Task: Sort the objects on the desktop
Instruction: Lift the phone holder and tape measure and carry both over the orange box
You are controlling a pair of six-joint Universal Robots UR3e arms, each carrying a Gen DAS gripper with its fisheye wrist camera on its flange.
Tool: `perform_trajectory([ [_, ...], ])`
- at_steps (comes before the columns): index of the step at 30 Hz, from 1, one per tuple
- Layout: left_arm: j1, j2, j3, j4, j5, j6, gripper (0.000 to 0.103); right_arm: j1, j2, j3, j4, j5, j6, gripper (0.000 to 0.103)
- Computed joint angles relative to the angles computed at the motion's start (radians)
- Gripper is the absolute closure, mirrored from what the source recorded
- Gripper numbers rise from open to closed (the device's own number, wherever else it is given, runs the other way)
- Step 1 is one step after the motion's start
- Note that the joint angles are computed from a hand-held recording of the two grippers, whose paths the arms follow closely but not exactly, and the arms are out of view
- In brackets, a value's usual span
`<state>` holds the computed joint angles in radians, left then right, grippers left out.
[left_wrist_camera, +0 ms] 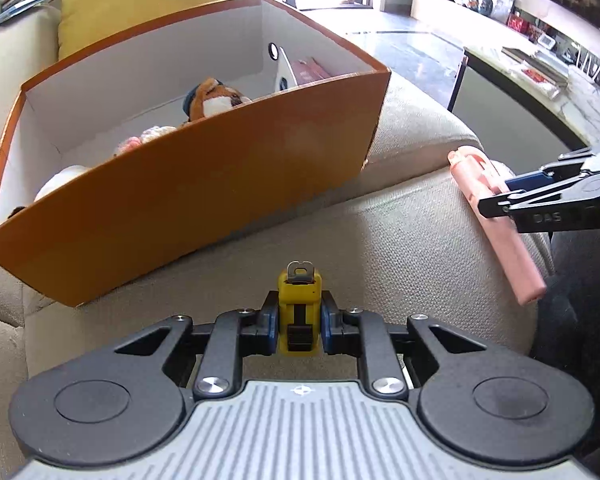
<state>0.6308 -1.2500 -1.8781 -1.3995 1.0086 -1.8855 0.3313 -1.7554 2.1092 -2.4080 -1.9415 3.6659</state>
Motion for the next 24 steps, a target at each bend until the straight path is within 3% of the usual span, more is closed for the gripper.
perform_trajectory([
  [2,0.011,0.004,0.016,-0.025,-0.013,0.001,0.081,0.019,-0.031,-0.006,0.021,-0.01,0.018,0.062],
  [8,0.025,-0.019,0.115,-0.13,-0.064,0.003,0.081,0.007,-0.032,-0.126,0.096,-0.013,-0.076,0.068],
  [17,0.07,0.004,0.196,-0.249,-0.137,0.045,0.081,0.037,-0.017,-0.213,0.116,-0.027,-0.135,0.068],
  [24,0.135,-0.019,0.335,-0.434,-0.211,0.118,0.081,0.075,-0.008,-0.349,0.156,-0.07,-0.221,0.068],
])
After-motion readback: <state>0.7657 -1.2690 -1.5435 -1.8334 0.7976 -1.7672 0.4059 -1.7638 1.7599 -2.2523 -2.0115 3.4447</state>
